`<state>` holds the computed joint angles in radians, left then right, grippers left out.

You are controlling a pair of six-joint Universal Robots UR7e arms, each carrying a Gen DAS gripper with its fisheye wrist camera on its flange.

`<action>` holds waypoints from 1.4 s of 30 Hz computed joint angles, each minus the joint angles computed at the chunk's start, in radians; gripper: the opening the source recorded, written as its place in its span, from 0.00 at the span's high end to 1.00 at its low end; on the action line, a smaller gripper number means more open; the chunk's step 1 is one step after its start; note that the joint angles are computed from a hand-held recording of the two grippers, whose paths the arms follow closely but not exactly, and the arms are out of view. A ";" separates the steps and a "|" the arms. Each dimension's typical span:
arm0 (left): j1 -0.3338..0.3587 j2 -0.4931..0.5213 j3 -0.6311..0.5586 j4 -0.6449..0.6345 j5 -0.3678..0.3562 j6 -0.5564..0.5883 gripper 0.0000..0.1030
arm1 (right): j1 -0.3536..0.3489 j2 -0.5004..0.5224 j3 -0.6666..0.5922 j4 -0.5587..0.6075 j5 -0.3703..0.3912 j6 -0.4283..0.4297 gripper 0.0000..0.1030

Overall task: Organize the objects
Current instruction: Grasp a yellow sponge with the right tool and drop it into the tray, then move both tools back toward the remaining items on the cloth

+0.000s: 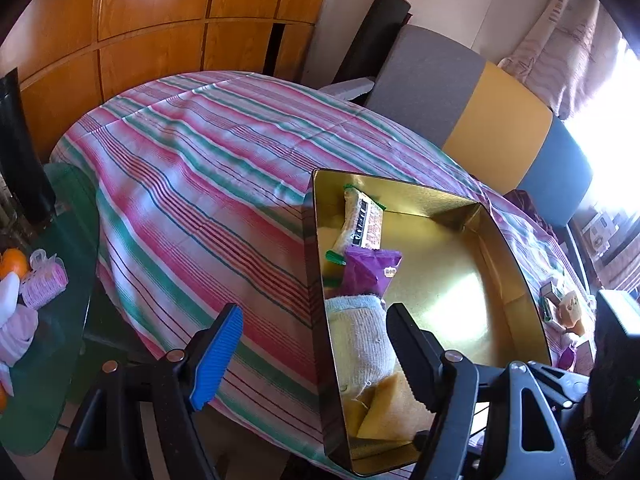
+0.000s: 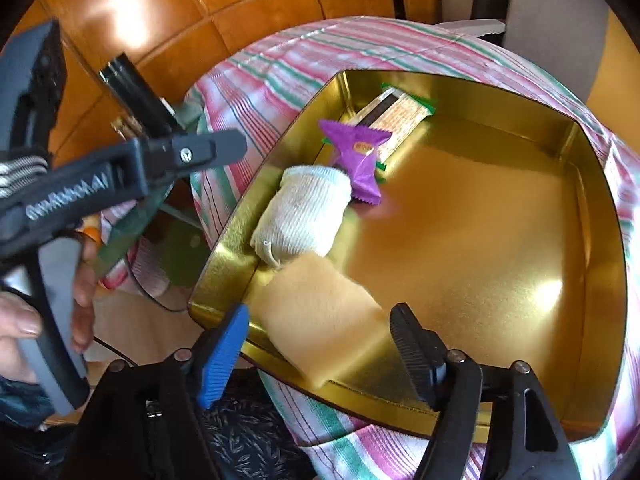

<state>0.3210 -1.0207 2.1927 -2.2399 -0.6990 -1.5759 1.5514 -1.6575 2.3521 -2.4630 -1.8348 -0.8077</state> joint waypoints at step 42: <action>0.009 0.418 -0.400 -0.486 -0.170 0.850 0.06 | -0.615 -0.214 -0.389 -0.307 0.117 0.229 0.09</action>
<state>0.3302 -0.6023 1.7928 -2.7257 -0.8689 -0.7258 0.9363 -1.8717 1.9631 -2.7701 -1.7178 -0.5786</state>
